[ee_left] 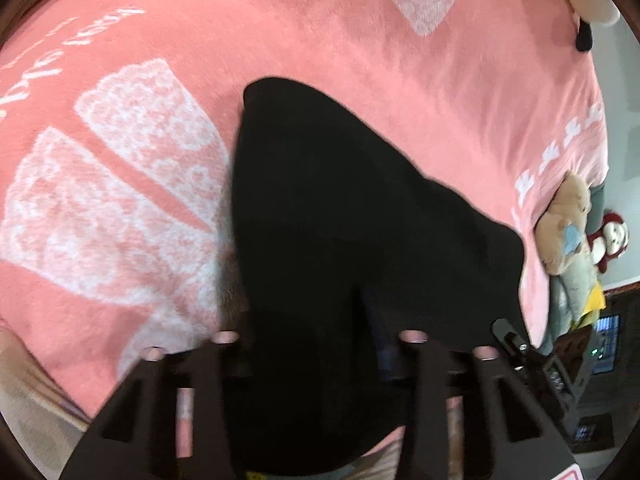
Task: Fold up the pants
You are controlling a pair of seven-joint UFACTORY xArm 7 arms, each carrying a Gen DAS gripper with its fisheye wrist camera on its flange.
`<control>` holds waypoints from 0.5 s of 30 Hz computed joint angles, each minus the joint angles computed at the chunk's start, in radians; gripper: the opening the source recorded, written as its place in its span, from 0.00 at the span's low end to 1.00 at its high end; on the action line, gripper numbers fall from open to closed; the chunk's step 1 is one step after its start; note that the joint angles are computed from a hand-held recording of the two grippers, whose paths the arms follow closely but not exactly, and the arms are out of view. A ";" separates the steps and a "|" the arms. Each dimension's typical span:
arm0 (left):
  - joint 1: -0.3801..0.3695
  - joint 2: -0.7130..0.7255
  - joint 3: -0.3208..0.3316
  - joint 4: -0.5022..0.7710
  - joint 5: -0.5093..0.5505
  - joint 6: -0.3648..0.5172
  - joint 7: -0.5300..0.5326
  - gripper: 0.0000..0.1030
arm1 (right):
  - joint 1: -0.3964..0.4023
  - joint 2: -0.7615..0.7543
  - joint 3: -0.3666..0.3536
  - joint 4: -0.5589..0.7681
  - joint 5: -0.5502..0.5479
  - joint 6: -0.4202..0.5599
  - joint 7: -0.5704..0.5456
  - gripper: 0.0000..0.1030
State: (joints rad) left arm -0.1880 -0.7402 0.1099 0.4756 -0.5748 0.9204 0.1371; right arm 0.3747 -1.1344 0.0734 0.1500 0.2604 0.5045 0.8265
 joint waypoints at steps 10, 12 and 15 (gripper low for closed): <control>0.040 0.003 0.045 -0.008 0.024 0.064 0.016 0.48 | 0.004 -0.011 -0.056 0.000 0.026 0.024 -0.042 0.65; 0.052 0.015 0.068 -0.021 -0.003 0.072 0.027 0.54 | 0.015 0.004 -0.091 -0.007 0.045 0.009 -0.077 0.68; 0.057 0.035 0.083 -0.030 -0.045 0.070 0.064 0.65 | 0.039 0.031 -0.125 -0.019 0.084 -0.036 -0.118 0.73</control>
State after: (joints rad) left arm -0.1315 -0.7050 0.1927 0.4457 -0.6196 0.9908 0.2012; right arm 0.4134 -1.1037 -0.0514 0.1313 0.3442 0.4687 0.7090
